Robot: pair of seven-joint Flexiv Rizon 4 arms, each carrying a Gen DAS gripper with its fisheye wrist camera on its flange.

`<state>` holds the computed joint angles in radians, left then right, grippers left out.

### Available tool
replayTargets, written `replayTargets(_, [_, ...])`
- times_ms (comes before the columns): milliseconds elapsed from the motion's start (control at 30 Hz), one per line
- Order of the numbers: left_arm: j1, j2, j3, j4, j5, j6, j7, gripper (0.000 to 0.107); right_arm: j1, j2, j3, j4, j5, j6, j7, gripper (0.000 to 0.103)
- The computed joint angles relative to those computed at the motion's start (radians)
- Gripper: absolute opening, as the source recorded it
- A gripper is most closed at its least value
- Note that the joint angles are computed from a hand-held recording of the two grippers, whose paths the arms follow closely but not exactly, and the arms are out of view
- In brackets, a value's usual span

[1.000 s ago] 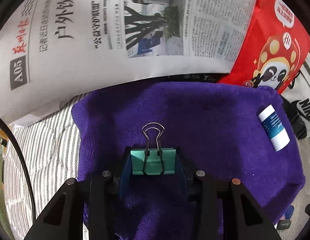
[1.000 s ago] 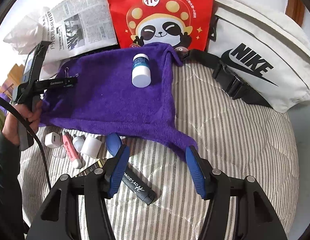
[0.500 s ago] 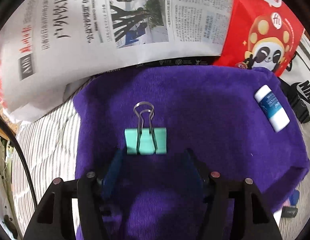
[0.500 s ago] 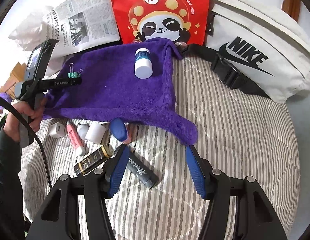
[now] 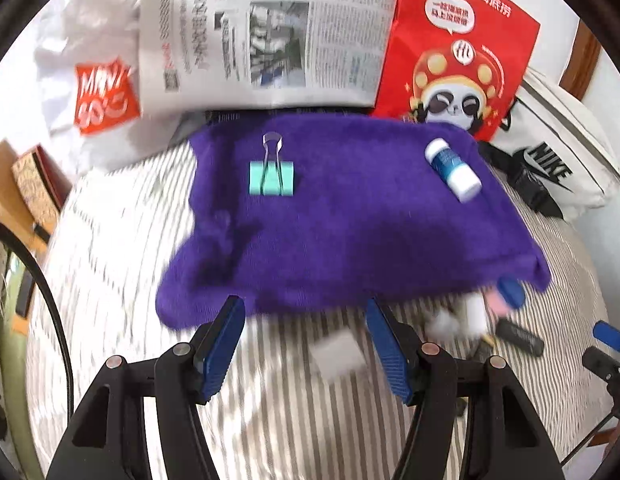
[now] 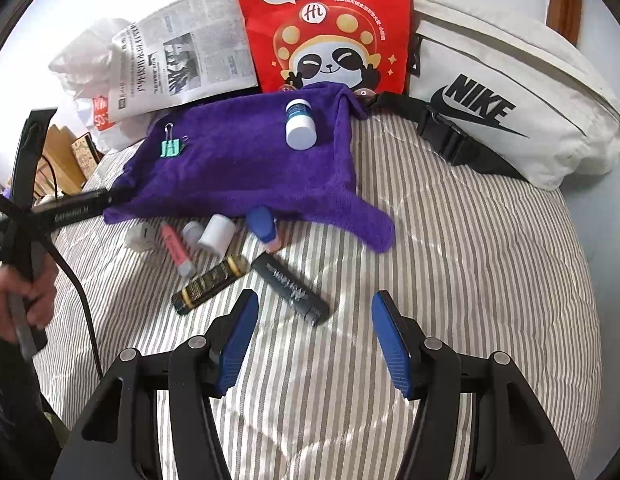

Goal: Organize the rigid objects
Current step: 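Grasp the white charger plug with the left tool while the right tool grasps the black Horizon tube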

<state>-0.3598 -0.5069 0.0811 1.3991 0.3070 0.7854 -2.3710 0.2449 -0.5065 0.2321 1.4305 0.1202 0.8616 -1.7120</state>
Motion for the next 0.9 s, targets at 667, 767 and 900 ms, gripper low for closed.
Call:
replayTargets(667, [0.004, -0.016, -0.005, 0.075, -0.043, 0.01, -0.04, 0.061, -0.028, 0.049, 0.015, 0.084, 0.077, -0.006, -0.055, 0.059])
replayTargets(767, [-0.001, -0.017, 0.0, 0.076, -0.022, 0.027, -0.032, 0.06, -0.025, 0.043, 0.012, 0.079, 0.072, -0.011, -0.053, 0.059])
replayTargets(900, [-0.01, -0.028, 0.006, 0.063, 0.017, 0.047, -0.005, 0.046, -0.016, 0.035, 0.003, 0.076, 0.053, -0.012, -0.042, 0.059])
